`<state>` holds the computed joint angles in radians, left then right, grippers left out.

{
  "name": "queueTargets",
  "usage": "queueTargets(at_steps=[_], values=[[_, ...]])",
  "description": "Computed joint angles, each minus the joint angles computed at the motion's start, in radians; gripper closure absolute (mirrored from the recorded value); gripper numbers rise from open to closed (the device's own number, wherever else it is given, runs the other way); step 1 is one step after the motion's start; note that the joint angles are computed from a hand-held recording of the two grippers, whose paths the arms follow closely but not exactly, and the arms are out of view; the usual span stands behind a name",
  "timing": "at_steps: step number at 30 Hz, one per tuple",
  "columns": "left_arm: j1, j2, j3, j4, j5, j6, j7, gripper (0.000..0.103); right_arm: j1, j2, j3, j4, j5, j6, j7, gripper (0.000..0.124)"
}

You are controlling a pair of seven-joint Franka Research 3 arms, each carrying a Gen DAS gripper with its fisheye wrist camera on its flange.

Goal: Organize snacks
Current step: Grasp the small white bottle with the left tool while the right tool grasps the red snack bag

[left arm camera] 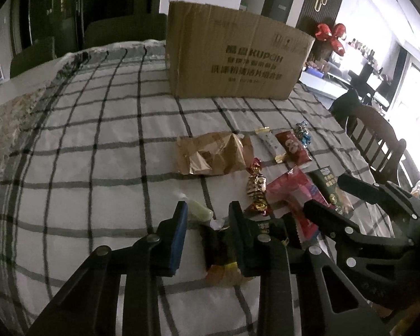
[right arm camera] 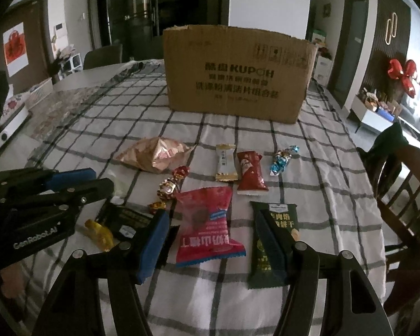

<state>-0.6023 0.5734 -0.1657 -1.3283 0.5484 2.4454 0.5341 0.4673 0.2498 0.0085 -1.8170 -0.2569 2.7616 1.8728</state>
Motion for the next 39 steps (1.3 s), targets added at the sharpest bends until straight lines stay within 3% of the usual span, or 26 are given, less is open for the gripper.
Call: queueTargets(at_steps=[9, 16, 20, 39], values=[[0.001, 0.053, -0.002, 0.063, -0.035, -0.033, 0.029, 0.073, -0.016, 0.031, 0.016, 0.021, 0.083, -0.016, -0.065, 0.06], [-0.005, 0.077, 0.006, 0.099, -0.048, -0.062, 0.031, 0.075, -0.014, 0.051, 0.017, 0.04, 0.119, -0.033, -0.096, 0.076], [-0.007, 0.081, 0.008, 0.105, -0.05, -0.064, 0.034, 0.082, -0.012, 0.055, 0.016, 0.044, 0.131, -0.036, -0.109, 0.085], [-0.043, -0.013, 0.024, 0.044, 0.063, -0.034, -0.038, 0.084, -0.021, -0.022, 0.023, -0.015, 0.152, 0.046, -0.113, 0.086]])
